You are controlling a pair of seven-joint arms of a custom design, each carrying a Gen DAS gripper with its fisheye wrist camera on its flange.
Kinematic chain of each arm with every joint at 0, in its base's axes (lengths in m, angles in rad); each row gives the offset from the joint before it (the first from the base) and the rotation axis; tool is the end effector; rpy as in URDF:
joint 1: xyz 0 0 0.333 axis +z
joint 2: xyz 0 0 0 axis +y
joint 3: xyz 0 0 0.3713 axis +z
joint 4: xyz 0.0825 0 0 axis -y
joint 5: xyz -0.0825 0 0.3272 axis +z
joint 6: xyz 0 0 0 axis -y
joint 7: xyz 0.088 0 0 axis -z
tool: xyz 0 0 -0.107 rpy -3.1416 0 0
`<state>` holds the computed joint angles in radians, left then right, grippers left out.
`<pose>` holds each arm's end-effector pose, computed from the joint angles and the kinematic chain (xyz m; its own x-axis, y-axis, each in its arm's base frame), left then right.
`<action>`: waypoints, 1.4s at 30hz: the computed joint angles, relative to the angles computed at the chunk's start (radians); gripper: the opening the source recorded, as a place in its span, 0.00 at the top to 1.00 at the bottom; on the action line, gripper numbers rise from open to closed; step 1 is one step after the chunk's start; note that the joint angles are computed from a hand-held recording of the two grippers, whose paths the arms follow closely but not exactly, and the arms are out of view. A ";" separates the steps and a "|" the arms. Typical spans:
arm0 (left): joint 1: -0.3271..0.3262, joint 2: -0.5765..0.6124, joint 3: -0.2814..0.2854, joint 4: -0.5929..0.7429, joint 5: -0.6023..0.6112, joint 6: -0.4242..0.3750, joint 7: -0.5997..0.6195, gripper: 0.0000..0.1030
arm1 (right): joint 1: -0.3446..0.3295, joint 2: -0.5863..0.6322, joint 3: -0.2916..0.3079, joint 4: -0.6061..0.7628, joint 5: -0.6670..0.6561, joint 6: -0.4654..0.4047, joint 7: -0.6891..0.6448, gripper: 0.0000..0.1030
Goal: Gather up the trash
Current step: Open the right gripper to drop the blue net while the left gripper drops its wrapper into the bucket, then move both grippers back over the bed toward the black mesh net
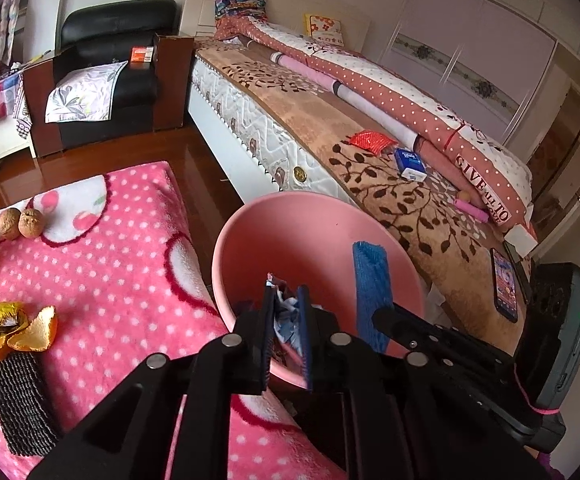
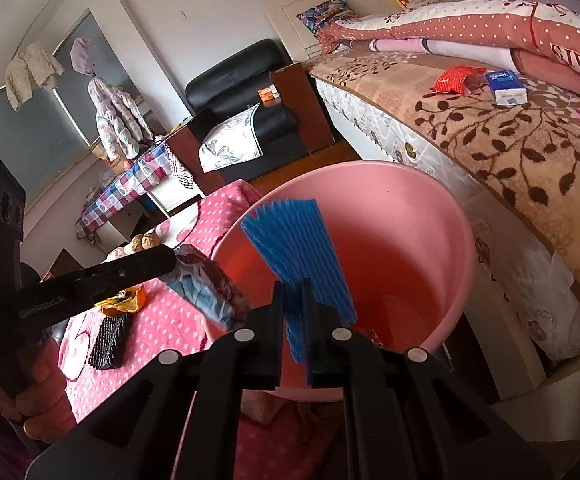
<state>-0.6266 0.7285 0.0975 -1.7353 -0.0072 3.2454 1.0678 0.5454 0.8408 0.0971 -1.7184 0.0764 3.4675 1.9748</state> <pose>0.6092 -0.3763 0.3398 -0.1752 -0.9418 0.2871 -0.7606 -0.0557 -0.6468 0.5927 0.4068 0.2958 0.2486 -0.8767 -0.4119 -0.7312 0.1091 -0.6734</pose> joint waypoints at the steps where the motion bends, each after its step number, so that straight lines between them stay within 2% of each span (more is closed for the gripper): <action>1: -0.006 -0.001 0.007 -0.003 0.000 0.004 -0.002 0.81 | 0.002 0.002 -0.002 0.002 0.004 -0.001 0.002 0.92; 3: -0.004 -0.005 0.004 -0.012 -0.002 0.018 -0.002 0.70 | 0.005 0.001 -0.006 0.001 0.011 -0.003 0.006 0.92; 6: 0.003 -0.011 -0.007 -0.024 -0.009 0.036 0.005 0.62 | 0.018 0.001 -0.022 0.001 0.026 -0.007 0.011 0.92; 12: 0.003 -0.027 -0.010 -0.051 -0.030 0.062 0.028 0.54 | 0.042 -0.004 -0.050 0.001 0.057 -0.028 0.026 0.91; 16: -0.004 -0.039 -0.002 -0.077 -0.054 0.080 0.043 0.52 | 0.041 -0.006 -0.048 -0.003 0.065 -0.024 0.039 0.71; 17: -0.005 -0.044 0.000 -0.089 -0.061 0.088 0.045 0.51 | 0.042 -0.007 -0.049 -0.005 0.066 -0.021 0.041 0.70; 29: -0.052 -0.120 0.056 -0.250 -0.212 0.191 0.105 0.49 | 0.091 -0.026 -0.089 -0.012 0.083 0.001 0.025 0.70; 39: -0.118 -0.198 0.110 -0.421 -0.426 0.302 0.229 0.49 | 0.141 -0.027 -0.106 0.016 0.088 -0.005 -0.017 0.70; 42: -0.141 -0.225 0.129 -0.482 -0.506 0.342 0.276 0.49 | 0.143 -0.021 -0.094 0.032 0.078 -0.010 -0.031 0.70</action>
<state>-0.7671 0.5040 0.2262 -2.2170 -0.5134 3.5879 1.3435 0.6888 0.8198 0.0033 -1.6862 0.1544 3.4574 1.9442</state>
